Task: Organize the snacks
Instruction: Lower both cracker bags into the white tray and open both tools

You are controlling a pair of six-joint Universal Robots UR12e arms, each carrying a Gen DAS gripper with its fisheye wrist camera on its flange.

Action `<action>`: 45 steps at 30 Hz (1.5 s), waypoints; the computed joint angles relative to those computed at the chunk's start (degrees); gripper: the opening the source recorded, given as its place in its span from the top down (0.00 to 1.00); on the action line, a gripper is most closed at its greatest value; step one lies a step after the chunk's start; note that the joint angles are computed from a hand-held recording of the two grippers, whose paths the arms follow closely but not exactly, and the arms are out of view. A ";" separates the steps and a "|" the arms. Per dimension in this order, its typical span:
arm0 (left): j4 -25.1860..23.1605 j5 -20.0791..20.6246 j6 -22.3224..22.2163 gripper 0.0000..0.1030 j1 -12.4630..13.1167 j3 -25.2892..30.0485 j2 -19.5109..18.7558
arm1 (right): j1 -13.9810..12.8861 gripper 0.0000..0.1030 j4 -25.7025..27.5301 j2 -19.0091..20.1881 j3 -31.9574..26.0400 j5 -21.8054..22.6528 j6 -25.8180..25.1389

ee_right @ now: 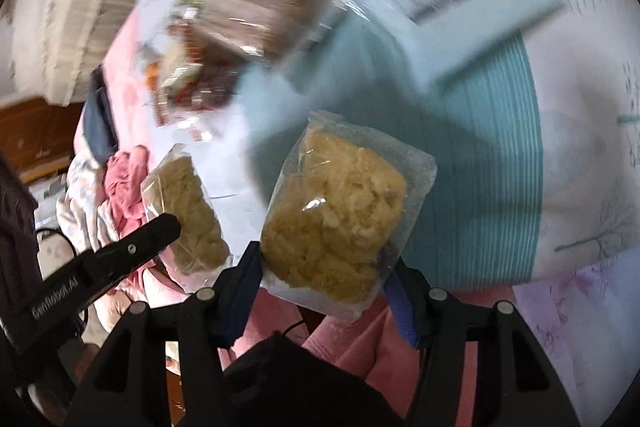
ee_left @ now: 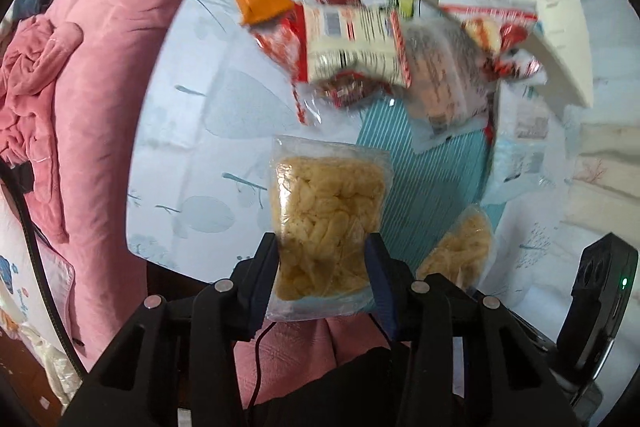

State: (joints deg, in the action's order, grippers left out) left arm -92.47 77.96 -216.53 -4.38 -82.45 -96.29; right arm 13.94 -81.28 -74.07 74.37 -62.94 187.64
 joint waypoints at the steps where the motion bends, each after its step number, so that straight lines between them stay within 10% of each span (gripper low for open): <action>1: 0.50 -0.04 -0.24 0.58 0.36 0.06 0.42 | 0.01 0.43 -0.88 -0.24 0.01 0.26 -0.99; 13: 4.14 4.15 0.34 0.58 0.59 7.86 -1.99 | -0.26 0.44 -19.16 -0.74 -2.19 1.37 -6.51; 29: 5.06 5.83 4.32 0.58 -0.16 23.38 -13.22 | -1.86 0.43 -42.24 2.88 -4.51 -8.07 -7.80; 45: 5.48 3.63 4.13 0.58 -0.86 32.45 -21.67 | -4.78 0.42 -48.91 8.71 -8.35 -6.14 -9.30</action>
State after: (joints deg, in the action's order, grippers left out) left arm -86.99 81.60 -212.41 -5.24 -50.00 -117.96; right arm 9.16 -130.19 -65.35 66.02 -69.08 178.34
